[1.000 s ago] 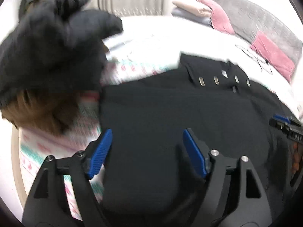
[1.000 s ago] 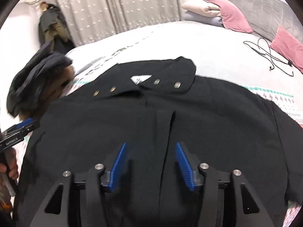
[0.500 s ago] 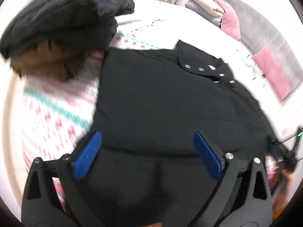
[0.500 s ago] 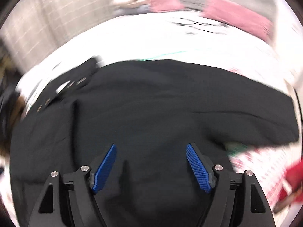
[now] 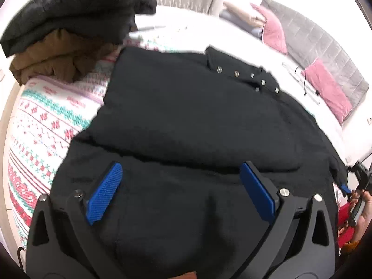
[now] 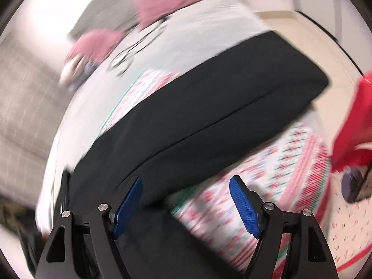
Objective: Fold large clothes
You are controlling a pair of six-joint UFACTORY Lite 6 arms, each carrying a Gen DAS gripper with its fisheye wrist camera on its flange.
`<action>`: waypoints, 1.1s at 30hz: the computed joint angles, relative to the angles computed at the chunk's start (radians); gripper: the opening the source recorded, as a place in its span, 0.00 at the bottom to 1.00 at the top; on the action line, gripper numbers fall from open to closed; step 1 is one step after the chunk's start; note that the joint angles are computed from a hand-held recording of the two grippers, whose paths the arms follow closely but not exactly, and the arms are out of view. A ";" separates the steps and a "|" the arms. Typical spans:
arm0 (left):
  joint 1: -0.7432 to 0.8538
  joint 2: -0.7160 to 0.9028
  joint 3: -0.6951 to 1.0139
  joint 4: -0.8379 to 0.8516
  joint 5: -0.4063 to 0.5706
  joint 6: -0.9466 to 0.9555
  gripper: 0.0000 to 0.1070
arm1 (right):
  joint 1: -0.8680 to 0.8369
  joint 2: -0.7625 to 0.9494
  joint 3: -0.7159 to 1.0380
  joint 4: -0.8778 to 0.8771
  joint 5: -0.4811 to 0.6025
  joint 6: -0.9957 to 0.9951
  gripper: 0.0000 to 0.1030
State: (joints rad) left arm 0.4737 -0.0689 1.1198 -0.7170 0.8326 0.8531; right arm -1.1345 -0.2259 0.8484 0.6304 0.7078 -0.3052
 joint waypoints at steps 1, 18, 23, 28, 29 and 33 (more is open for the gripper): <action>0.006 -0.017 -0.011 -0.022 -0.001 0.029 0.94 | -0.025 0.026 0.008 0.020 -0.013 -0.012 0.76; -0.061 -0.087 -0.122 -0.003 -0.043 0.104 0.94 | -0.100 0.074 0.012 0.540 -0.122 -0.602 0.08; -0.048 -0.083 -0.112 -0.016 -0.013 0.109 0.94 | 0.026 -0.111 -0.001 0.568 -0.066 -0.655 0.07; -0.053 -0.104 -0.120 -0.014 -0.014 0.106 0.94 | 0.341 -0.222 -0.014 0.509 -0.102 -0.651 0.07; -0.059 -0.113 -0.123 -0.008 -0.016 0.104 0.94 | 0.410 -0.236 -0.023 0.478 -0.113 -0.634 0.07; -0.090 -0.149 -0.134 0.029 -0.035 0.092 0.94 | 0.745 -0.214 -0.043 0.294 -0.207 -0.489 0.07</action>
